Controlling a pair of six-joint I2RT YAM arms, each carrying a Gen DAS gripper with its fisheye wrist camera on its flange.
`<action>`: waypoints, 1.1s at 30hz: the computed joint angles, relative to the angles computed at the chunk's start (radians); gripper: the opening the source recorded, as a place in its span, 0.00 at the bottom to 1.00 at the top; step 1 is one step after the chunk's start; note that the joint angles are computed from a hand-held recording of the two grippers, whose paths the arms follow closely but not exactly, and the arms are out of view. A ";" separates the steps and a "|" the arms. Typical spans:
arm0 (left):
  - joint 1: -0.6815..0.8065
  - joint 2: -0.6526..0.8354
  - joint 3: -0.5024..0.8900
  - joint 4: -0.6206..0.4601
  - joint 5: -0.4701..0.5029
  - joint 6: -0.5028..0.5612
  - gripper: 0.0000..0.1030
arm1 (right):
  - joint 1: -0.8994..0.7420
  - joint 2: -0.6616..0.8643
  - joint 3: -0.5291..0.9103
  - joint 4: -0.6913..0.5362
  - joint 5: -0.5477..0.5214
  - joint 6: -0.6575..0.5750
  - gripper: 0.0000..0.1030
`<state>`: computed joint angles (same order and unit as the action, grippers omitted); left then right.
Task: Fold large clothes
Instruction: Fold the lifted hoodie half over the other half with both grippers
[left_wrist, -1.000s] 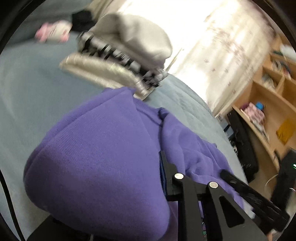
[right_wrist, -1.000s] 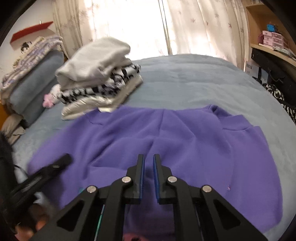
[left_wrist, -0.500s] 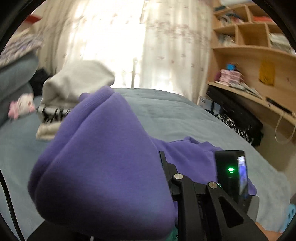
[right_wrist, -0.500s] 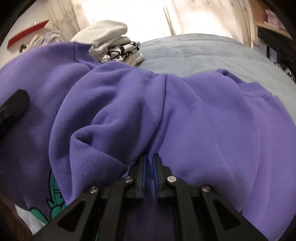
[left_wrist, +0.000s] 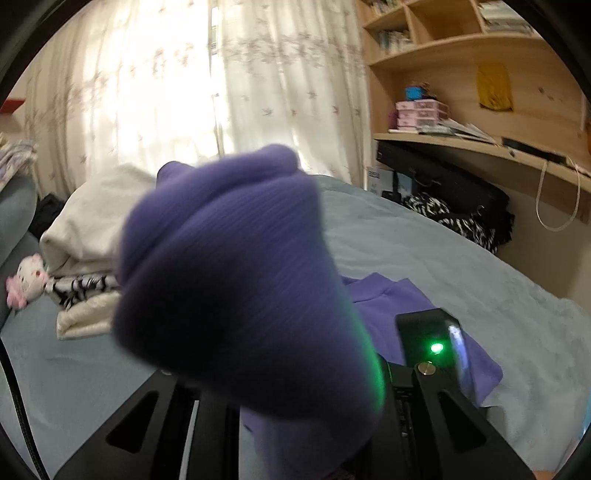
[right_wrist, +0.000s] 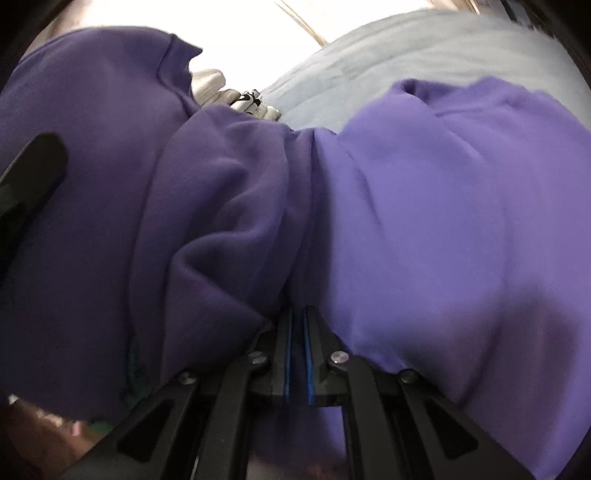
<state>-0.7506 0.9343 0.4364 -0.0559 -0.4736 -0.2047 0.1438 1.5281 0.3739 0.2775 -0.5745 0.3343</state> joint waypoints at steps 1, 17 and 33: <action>-0.026 0.027 0.014 0.008 -0.018 0.003 0.17 | -0.051 -0.041 -0.009 -0.058 -0.054 -0.027 0.05; -0.260 0.661 0.370 0.067 -0.065 -0.015 0.19 | -0.958 -0.447 -0.066 -0.449 -0.139 -0.392 0.07; -0.339 0.925 0.457 0.162 -0.112 0.094 0.48 | -1.038 -0.198 -0.041 -0.413 -0.159 -0.476 0.07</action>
